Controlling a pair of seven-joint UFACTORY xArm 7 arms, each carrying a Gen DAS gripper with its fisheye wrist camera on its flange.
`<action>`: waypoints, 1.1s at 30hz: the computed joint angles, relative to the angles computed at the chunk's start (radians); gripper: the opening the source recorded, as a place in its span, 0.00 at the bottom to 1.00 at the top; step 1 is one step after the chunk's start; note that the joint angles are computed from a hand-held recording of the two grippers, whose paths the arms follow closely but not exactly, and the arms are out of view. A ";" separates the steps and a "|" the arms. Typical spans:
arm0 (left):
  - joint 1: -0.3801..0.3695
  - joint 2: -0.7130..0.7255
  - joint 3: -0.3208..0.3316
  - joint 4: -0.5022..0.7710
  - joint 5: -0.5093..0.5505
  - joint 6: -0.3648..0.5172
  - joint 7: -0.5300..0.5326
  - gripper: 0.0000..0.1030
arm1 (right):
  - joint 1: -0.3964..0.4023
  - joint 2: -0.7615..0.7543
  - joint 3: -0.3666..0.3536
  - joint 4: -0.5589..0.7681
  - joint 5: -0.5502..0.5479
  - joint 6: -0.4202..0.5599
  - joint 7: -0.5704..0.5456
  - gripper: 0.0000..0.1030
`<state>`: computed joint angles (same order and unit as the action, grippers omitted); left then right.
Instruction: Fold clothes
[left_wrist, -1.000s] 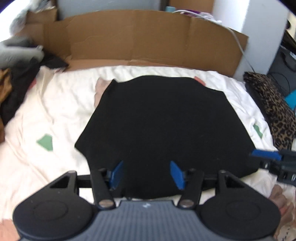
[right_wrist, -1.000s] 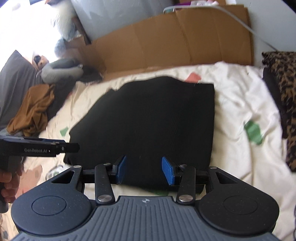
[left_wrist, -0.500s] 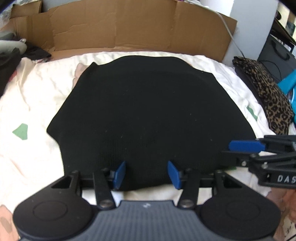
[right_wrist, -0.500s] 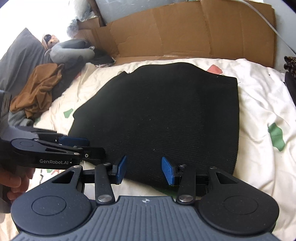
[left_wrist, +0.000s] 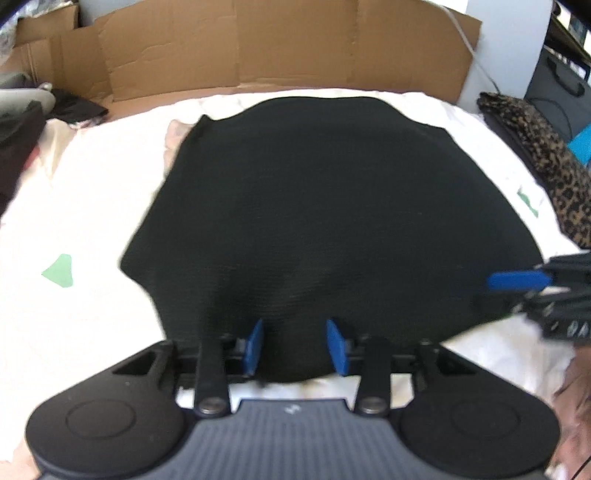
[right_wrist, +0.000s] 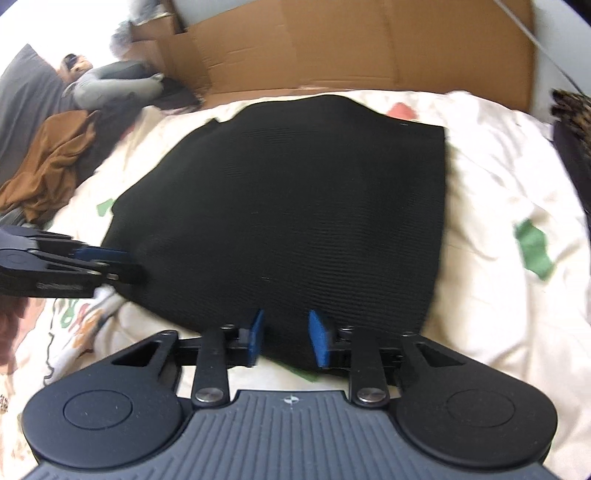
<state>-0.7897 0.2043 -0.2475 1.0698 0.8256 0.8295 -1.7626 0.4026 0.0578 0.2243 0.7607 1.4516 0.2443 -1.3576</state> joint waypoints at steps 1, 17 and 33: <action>0.002 -0.013 -0.001 -0.011 -0.007 0.013 0.012 0.37 | -0.002 -0.004 -0.002 -0.005 0.007 -0.007 0.000 0.24; 0.050 -0.220 -0.104 -0.201 -0.112 0.128 -0.217 0.49 | -0.039 -0.147 -0.077 -0.120 -0.087 0.049 0.312 0.30; 0.058 -0.158 -0.090 -0.218 -0.007 -0.045 -0.201 0.48 | -0.094 -0.045 -0.085 -0.056 -0.056 0.209 0.519 0.37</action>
